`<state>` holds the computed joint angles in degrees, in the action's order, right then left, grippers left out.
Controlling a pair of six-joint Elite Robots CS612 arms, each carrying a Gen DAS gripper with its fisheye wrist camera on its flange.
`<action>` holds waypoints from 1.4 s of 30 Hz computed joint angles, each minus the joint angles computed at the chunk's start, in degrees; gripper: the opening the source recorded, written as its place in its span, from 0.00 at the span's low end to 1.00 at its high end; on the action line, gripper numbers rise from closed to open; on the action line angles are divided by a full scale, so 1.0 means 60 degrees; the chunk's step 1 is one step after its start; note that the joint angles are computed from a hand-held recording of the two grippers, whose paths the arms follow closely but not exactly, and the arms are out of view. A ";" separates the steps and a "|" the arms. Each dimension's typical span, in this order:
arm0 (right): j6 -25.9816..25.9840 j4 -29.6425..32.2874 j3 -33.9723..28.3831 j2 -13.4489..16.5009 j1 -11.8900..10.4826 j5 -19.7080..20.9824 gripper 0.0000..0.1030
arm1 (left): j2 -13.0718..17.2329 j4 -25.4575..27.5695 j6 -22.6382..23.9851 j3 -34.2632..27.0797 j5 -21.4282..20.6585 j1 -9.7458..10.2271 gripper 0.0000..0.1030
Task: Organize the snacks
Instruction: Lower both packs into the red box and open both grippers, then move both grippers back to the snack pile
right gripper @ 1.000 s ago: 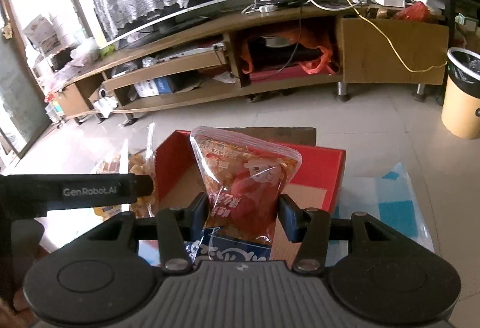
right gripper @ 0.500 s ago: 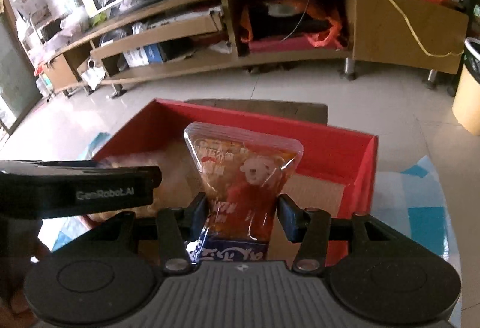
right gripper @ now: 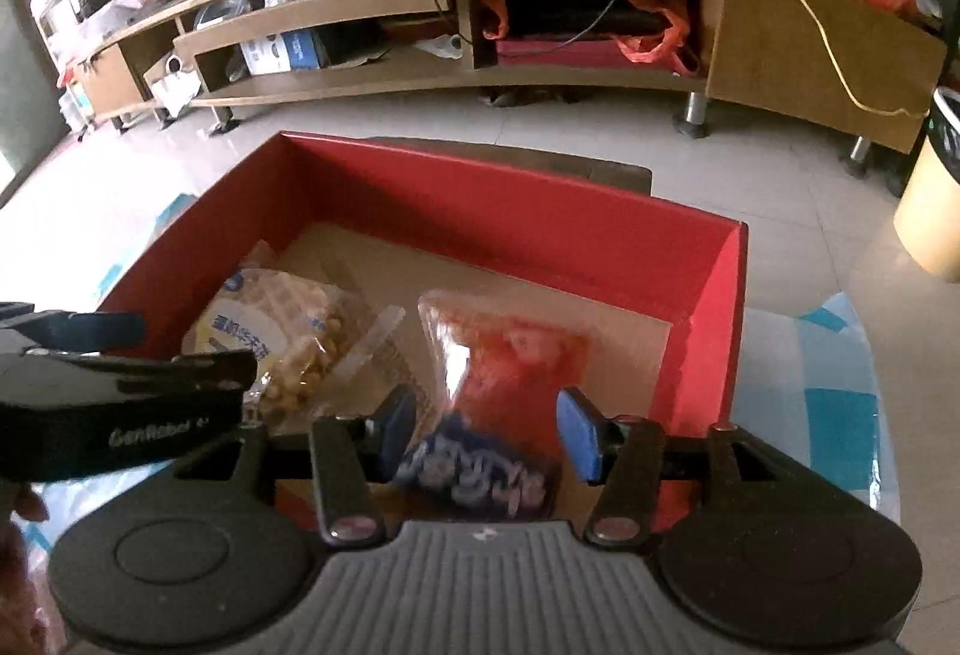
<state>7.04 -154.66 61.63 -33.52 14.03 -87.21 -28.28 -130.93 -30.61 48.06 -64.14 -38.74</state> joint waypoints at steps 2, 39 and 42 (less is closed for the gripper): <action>-0.0094 0.0038 -0.0007 0.0002 -0.0011 0.0003 0.49 | -0.0117 -0.0003 0.0054 0.0214 0.0048 -0.0056 0.78; -0.0487 -0.2184 0.2339 -0.1512 0.0131 0.0146 0.58 | -0.1940 -0.1879 -0.1189 0.3063 -0.0021 -0.0348 0.91; -0.0489 -0.2117 0.2425 -0.1554 0.0139 0.0191 0.58 | -0.2075 -0.1967 -0.1257 0.3298 -0.0053 -0.0350 0.92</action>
